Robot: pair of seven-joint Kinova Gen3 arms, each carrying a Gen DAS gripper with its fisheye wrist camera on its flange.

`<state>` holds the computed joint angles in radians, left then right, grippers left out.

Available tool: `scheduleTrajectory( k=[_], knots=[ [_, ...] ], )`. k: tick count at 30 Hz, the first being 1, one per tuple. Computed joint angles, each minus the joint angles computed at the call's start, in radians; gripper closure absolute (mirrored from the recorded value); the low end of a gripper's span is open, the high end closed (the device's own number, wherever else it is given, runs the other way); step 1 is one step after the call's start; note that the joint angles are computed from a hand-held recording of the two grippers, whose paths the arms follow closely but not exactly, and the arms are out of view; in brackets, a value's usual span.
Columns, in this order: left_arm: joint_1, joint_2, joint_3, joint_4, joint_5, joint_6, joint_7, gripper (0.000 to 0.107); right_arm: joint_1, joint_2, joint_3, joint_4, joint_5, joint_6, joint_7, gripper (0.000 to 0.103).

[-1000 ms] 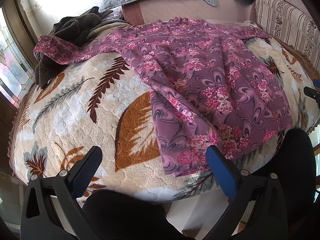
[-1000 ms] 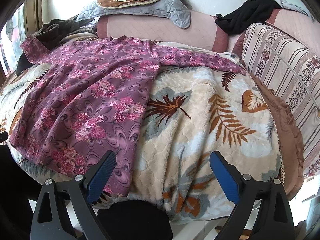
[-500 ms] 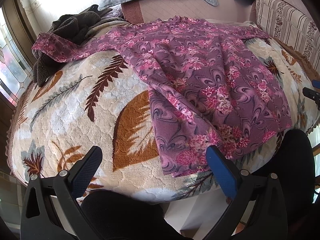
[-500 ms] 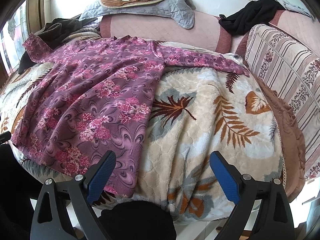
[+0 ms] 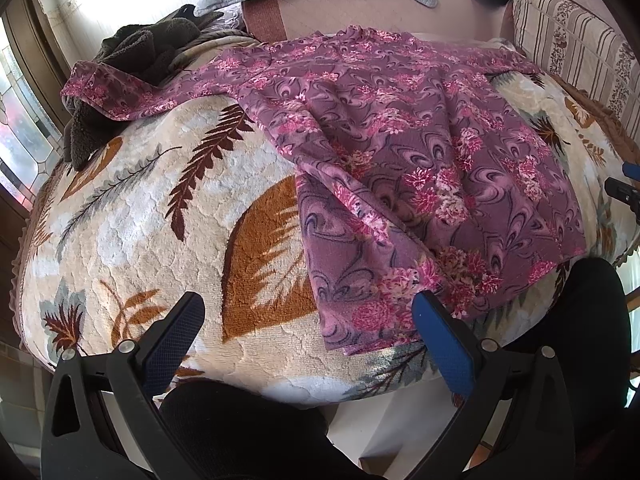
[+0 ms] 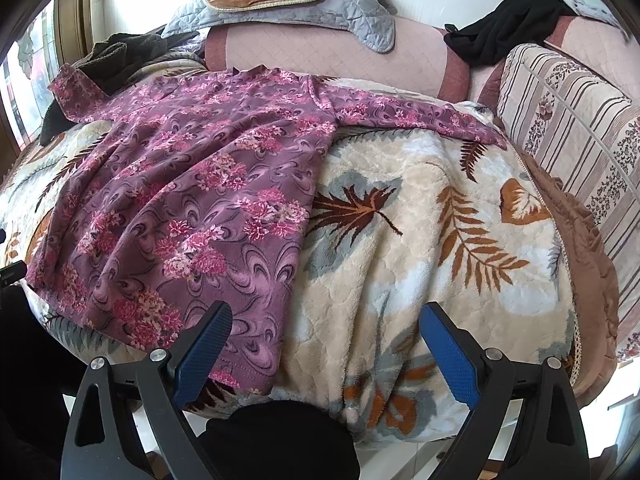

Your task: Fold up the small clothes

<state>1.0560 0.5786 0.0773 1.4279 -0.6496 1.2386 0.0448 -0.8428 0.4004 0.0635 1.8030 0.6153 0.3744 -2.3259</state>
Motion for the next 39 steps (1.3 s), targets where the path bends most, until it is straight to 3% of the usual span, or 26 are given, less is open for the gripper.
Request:
scheduleTrajectory(
  k=[6, 16, 20, 24, 31, 36, 39],
  knots=[
    [-0.013, -0.01, 0.002, 0.01, 0.013, -0.017, -0.002, 0.004, 0.022, 0.004, -0.016, 0.004, -0.024, -0.013, 0.02, 0.008],
    [-0.066, -0.114, 0.009, 0.141, 0.017, -0.074, 0.126, 0.004, 0.075, 0.015, -0.047, 0.0, -0.129, -0.028, 0.109, 0.009],
    [-0.122, -0.137, 0.031, 0.182, 0.063, -0.14, 0.142, 0.004, 0.17, 0.043, -0.137, -0.026, -0.25, -0.018, 0.222, 0.009],
    [-0.169, -0.144, 0.051, 0.211, 0.117, -0.273, 0.112, 0.004, 0.246, 0.089, -0.213, -0.068, -0.384, 0.014, 0.336, 0.012],
    [-0.174, -0.12, 0.056, 0.142, 0.15, -0.337, -0.043, 0.004, 0.332, 0.159, -0.325, -0.121, -0.571, 0.07, 0.537, 0.034],
    [-0.251, -0.084, 0.063, 0.106, 0.289, -0.381, -0.181, 0.004, 0.227, 0.153, -0.241, -0.112, -0.562, 0.057, 0.561, 0.042],
    [-0.268, -0.065, 0.052, 0.097, 0.355, -0.4, -0.219, 0.007, 0.222, 0.149, -0.231, -0.109, -0.565, 0.049, 0.568, 0.062]
  ],
)
